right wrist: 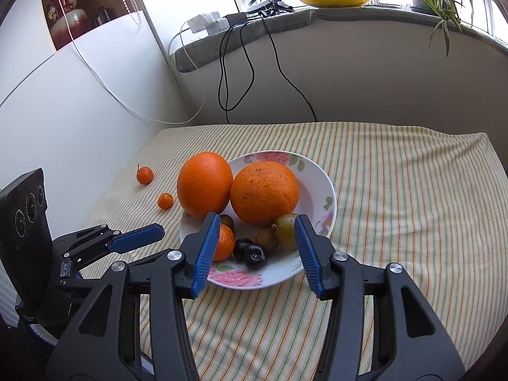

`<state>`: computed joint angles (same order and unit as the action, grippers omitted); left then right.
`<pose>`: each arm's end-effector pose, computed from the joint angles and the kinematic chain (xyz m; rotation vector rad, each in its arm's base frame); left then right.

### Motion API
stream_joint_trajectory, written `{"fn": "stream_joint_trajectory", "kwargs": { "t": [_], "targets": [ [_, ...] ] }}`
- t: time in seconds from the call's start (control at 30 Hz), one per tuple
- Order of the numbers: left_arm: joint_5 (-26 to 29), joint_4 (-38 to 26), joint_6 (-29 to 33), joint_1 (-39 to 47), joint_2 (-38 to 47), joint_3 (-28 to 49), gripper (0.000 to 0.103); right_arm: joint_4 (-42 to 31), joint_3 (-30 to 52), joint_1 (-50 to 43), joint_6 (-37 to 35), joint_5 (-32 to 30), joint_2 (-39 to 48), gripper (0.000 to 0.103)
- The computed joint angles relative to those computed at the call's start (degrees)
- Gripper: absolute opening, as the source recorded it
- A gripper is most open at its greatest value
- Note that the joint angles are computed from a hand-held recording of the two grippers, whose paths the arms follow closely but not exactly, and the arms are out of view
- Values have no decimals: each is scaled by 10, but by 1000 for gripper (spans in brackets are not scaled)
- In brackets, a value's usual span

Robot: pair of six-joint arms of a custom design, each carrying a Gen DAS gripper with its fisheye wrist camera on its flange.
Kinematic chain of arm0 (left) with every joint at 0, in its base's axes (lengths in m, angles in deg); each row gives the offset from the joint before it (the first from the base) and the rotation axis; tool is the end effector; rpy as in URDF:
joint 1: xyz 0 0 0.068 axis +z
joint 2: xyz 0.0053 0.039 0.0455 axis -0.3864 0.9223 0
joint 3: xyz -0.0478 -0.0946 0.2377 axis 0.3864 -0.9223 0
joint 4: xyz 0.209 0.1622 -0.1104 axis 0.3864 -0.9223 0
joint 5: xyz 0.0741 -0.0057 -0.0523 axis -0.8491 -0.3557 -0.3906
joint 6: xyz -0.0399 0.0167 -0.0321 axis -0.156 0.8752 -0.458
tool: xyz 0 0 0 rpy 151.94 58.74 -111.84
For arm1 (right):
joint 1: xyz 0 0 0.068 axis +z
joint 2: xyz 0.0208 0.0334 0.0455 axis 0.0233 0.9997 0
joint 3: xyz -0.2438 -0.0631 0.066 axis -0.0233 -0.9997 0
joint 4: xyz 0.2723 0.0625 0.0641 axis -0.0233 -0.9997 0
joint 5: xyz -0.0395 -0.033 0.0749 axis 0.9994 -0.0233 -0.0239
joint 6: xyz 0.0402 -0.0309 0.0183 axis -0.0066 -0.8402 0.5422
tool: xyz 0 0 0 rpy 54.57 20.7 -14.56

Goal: Organize fruits
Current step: 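Open the left gripper on the plate while the right gripper releases the green fruit, then grasp the stemmed tangerine with the left gripper while the right gripper grasps the small tangerine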

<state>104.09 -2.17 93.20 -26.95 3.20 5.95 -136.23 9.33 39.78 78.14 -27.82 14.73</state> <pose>0.2505 -0.0431 0.1661 1.1883 2.0987 -0.7323 0.1215 0.0742 0.1934 0.5368 2.2835 0.1492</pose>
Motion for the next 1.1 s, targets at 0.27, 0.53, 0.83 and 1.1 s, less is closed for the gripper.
{"fn": "stream_joint_trajectory", "kwargs": {
  "t": [0.27, 0.53, 0.83, 1.1],
  "targets": [
    [7, -8, 23, 36, 29, 21, 36, 38, 38, 46, 9, 23, 93, 52],
    [11, -14, 50, 98, 101, 73, 36, 116, 75, 97, 7, 36, 209, 54],
    [15, -22, 80, 183, 196, 152, 36, 241, 140, 113, -32, -7, 396, 54],
    [13, -20, 65, 208, 261, 218, 36, 297, 208, 88, -52, -42, 535, 51]
  ]
}}
